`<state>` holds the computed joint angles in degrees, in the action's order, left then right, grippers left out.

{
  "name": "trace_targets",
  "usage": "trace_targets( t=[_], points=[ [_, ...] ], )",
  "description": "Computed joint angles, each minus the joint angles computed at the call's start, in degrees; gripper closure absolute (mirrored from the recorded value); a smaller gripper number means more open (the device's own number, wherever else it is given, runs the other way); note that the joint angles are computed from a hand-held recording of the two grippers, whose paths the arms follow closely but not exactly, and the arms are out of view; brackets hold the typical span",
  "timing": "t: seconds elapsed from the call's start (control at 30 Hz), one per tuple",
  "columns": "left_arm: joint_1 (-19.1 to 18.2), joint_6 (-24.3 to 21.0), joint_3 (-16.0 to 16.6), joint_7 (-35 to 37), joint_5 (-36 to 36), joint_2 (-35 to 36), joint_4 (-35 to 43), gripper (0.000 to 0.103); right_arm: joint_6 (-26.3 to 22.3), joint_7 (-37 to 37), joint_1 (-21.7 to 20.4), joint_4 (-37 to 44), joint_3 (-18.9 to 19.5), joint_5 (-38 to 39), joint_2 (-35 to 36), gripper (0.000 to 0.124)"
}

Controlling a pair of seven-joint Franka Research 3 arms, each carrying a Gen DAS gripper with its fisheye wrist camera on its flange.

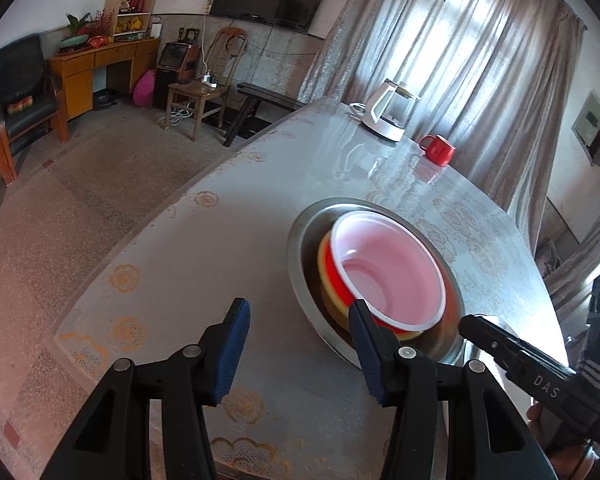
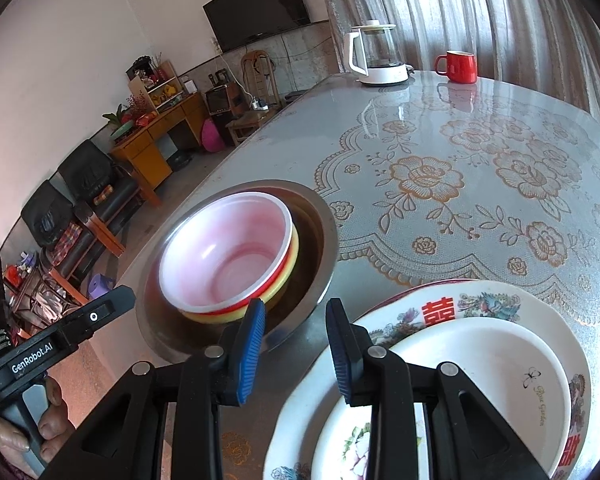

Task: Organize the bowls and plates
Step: 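Close both grippers on the steel basin rim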

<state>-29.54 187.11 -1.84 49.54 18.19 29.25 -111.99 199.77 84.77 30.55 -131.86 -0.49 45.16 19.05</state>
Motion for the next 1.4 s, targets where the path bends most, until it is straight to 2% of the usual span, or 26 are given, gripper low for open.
trace_targets(
  t=[0.2,0.3,0.37,0.5,0.6,0.7,0.87,0.97,1.13,1.27,1.4],
  points=[
    [-4.61,-1.96,5.35,-1.12,0.66,1.39,2.39,0.051,-2.59,-5.92,6.85,2.81,-7.15,6.73,0.95,0.093],
    [-5.81,-1.53,6.76,-1.54,1.91,1.93,3.04,0.051,-5.29,-8.92,13.13,4.92,-14.08,10.94,2.14,0.093],
    [-5.66,-1.63,6.57,-1.22,2.52,2.39,3.67,0.052,-6.39,-8.46,15.80,5.37,-17.24,10.93,2.71,0.093],
    [-3.48,-2.77,4.06,0.01,3.60,3.37,5.09,0.051,-10.40,-5.86,23.65,6.69,-26.70,9.76,5.15,0.093],
    [-2.93,-3.71,3.41,0.24,4.25,4.07,6.18,0.052,-12.67,-3.16,26.41,7.26,-30.68,7.44,6.63,0.093],
    [-0.85,-4.62,1.11,0.80,4.60,4.80,7.14,0.052,-15.19,-0.17,29.12,7.64,-34.53,4.64,7.97,0.093],
    [0.82,-5.00,-0.65,1.16,5.03,5.86,8.33,0.052,-16.51,2.89,28.45,7.99,-34.77,0.65,8.46,0.093],
    [1.73,-4.90,-1.57,1.51,4.92,6.31,8.86,0.052,-16.76,4.10,26.05,8.14,-32.72,-1.14,8.10,0.093],
    [2.20,-4.89,-2.01,1.98,4.78,6.91,9.73,0.052,-17.64,7.28,25.87,8.47,-33.08,-5.14,8.53,0.093],
    [4.40,-5.13,-4.49,3.19,4.19,7.63,10.62,0.052,-17.97,9.21,24.41,8.68,-32.25,-8.10,8.46,0.093],
    [9.07,-5.20,-9.81,5.85,3.00,8.94,11.58,0.052,-19.05,11.62,23.56,9.34,-32.10,-11.15,8.79,0.093]
  ],
)
